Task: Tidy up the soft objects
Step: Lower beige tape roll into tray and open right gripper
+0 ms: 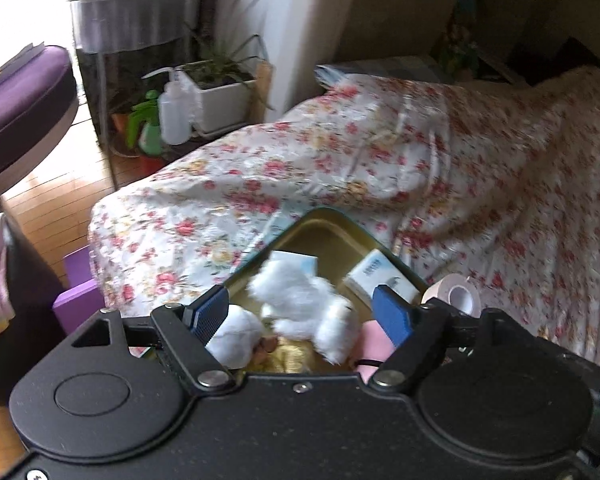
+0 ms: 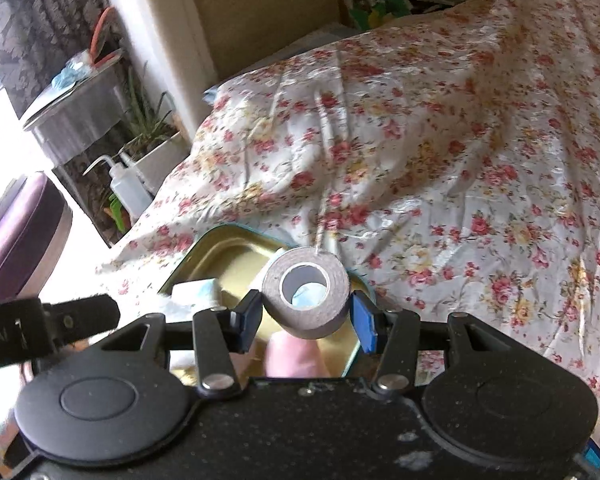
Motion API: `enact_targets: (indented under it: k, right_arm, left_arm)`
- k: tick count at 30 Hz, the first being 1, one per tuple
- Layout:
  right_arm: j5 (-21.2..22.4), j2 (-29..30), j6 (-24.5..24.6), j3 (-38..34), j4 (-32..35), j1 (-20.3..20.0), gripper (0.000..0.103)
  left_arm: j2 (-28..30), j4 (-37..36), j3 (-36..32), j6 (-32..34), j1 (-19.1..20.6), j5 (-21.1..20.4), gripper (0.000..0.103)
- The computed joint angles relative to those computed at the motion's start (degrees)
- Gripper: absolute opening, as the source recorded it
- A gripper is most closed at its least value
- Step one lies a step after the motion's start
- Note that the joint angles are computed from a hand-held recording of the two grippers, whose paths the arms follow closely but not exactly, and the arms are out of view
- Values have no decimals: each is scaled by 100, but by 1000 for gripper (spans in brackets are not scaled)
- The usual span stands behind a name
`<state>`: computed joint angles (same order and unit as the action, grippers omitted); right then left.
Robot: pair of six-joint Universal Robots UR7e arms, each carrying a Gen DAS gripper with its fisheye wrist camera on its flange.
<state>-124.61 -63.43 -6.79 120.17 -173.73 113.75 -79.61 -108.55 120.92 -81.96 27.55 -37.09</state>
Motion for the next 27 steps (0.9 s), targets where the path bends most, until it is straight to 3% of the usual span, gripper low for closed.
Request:
enact_targets:
  k: [10,16,24,27]
  right_arm:
    - [43,389,-129,-362,-29,302,46]
    - [-48,446,-292,-385,-215,405,46]
    - [-318,156,-608,150,-444,322,51]
    - [-316,-71,-660,407,-477,248,52]
  left_arm:
    - [-195,1211,-102,-1287,-155,197,76]
    - [-292,1408,-91,-1318,-128,171,76]
    - [-198,1792,-143,-1460,-240,101,76]
    - [-155,1507,-23,-1298,-317,-51,76]
